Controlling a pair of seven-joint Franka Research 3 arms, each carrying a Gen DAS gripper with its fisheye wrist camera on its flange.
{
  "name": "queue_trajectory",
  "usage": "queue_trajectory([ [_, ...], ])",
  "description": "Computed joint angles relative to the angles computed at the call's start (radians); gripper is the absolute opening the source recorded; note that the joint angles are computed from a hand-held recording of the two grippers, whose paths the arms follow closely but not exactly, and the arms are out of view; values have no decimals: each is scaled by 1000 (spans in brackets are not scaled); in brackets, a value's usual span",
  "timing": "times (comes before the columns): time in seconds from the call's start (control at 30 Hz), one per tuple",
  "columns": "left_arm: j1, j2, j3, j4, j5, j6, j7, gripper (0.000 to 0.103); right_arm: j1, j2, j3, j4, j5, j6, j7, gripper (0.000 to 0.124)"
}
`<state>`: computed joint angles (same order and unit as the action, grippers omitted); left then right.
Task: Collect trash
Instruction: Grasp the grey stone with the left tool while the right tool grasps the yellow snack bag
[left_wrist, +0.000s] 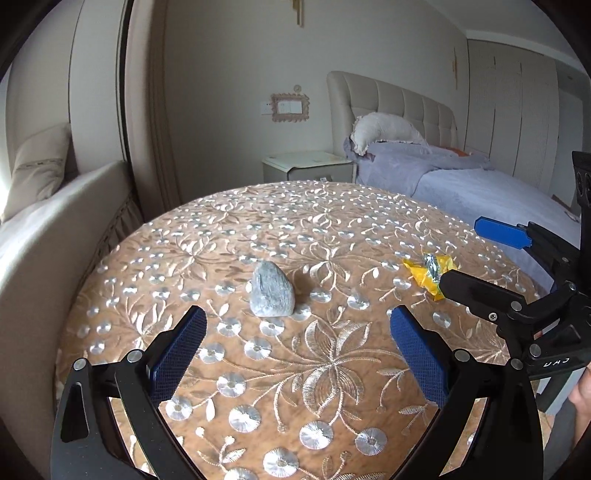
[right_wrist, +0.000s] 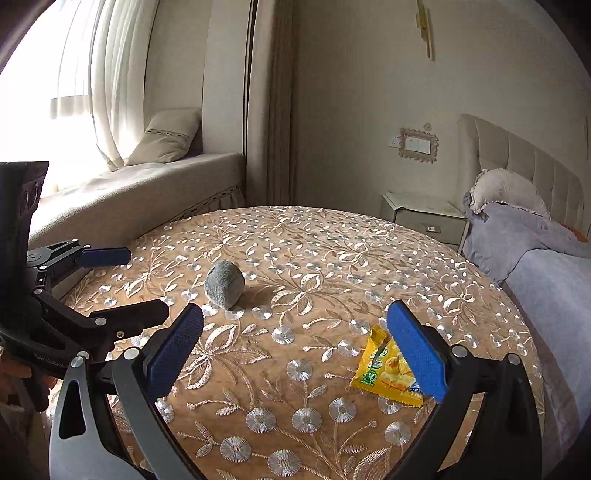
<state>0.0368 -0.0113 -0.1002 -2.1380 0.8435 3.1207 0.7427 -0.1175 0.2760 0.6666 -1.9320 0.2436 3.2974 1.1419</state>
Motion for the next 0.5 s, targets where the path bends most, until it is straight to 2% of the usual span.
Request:
queue_trajectory([
  [0.03,-1,13,1,6,-47,4,46,98,73,10,-77,27,3,-15,11,99],
  [0.2,-8,84,0,69,-222,-23,237,98,254,68,-272,131,29,-68,11,99],
  [0.27,-2,110,-12,91,-306,-27,325,98,315,89,-338,167,40,-81,11,99],
  [0.37,0,150,-20,135,-395,-50,417,98,348,123,-374,219,57,-111,-6,99],
  [0.5,26,208,-63,202,-552,-114,556,98,471,149,-516,267,32,-138,24,99],
])
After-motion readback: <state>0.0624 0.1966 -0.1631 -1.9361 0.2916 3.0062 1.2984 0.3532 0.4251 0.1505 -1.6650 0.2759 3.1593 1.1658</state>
